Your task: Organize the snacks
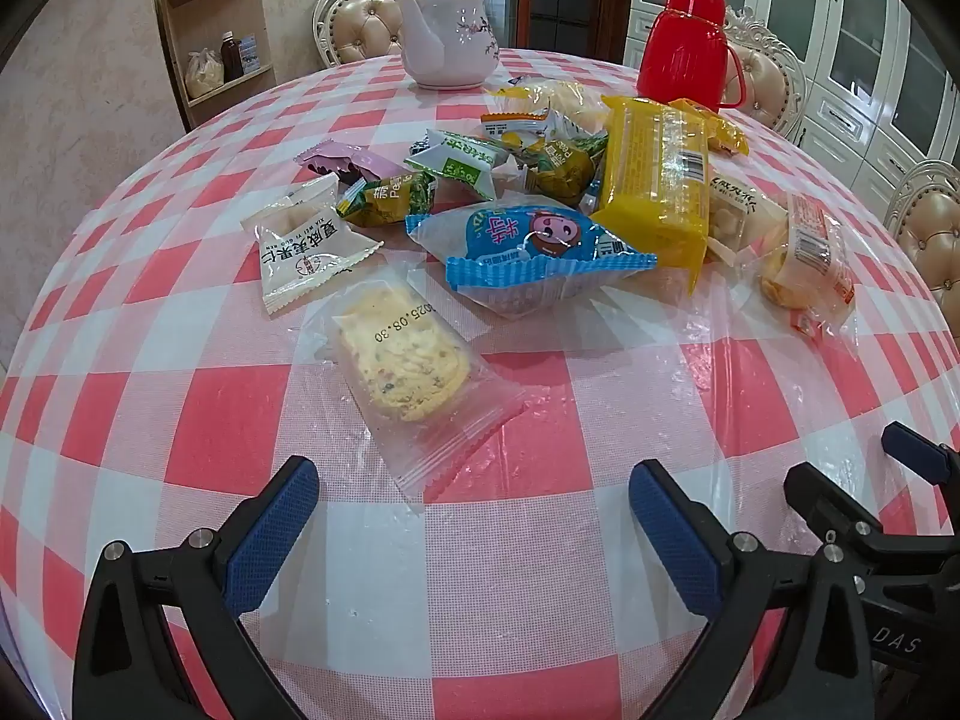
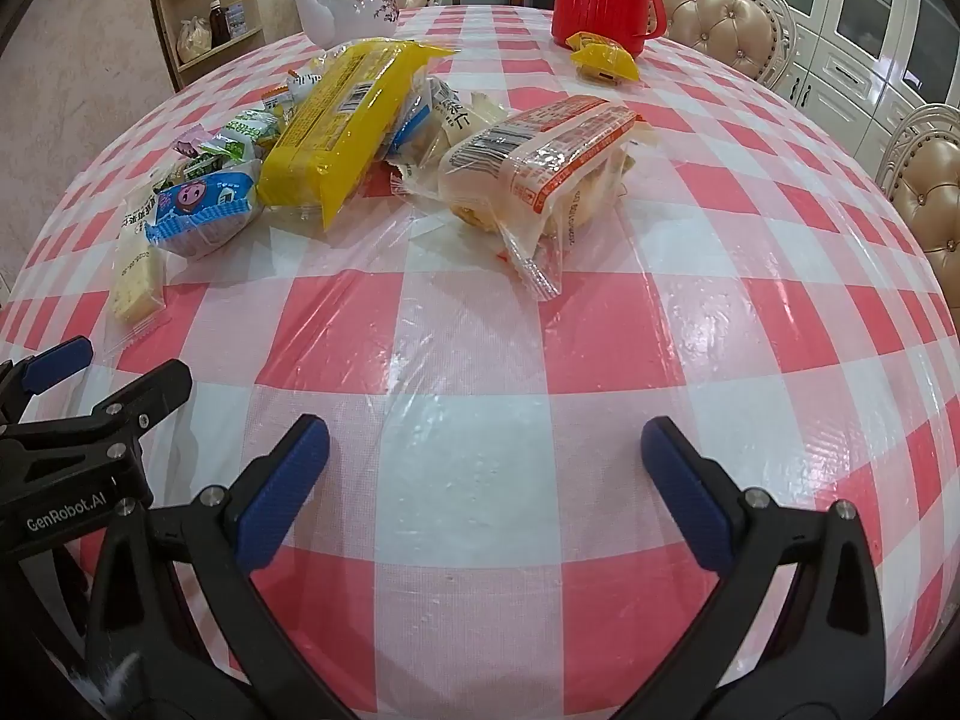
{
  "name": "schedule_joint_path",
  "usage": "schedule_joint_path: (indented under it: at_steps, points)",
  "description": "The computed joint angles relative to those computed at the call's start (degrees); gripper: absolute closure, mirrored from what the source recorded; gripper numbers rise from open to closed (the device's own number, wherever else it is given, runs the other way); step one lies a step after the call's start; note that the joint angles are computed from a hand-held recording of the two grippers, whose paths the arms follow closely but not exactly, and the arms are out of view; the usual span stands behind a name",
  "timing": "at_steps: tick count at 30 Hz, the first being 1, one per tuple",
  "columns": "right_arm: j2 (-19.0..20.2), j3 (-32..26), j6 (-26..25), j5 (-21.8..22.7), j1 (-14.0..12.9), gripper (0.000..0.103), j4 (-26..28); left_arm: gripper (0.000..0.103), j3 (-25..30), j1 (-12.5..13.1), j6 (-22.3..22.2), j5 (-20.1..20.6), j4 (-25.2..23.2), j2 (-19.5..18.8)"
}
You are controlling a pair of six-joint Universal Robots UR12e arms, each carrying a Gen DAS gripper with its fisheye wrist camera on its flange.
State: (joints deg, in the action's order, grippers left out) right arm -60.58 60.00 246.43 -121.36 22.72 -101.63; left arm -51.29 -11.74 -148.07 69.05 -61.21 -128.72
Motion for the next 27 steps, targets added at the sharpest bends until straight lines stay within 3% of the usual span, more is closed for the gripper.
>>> schedule_joint_path:
  at_steps: [23, 27]
  points:
    - [0.06, -0.13, 0.05, -0.02, 0.01, 0.000, 0.13, 0.000, 0.00, 0.00, 0.00, 0.00, 0.00, 0.00]
    - [0.02, -0.02, -0.36, 0.07, 0.00, 0.000, -0.16, 0.000, 0.74, 0.19, 1.76, -0.73, -1.64, -0.23]
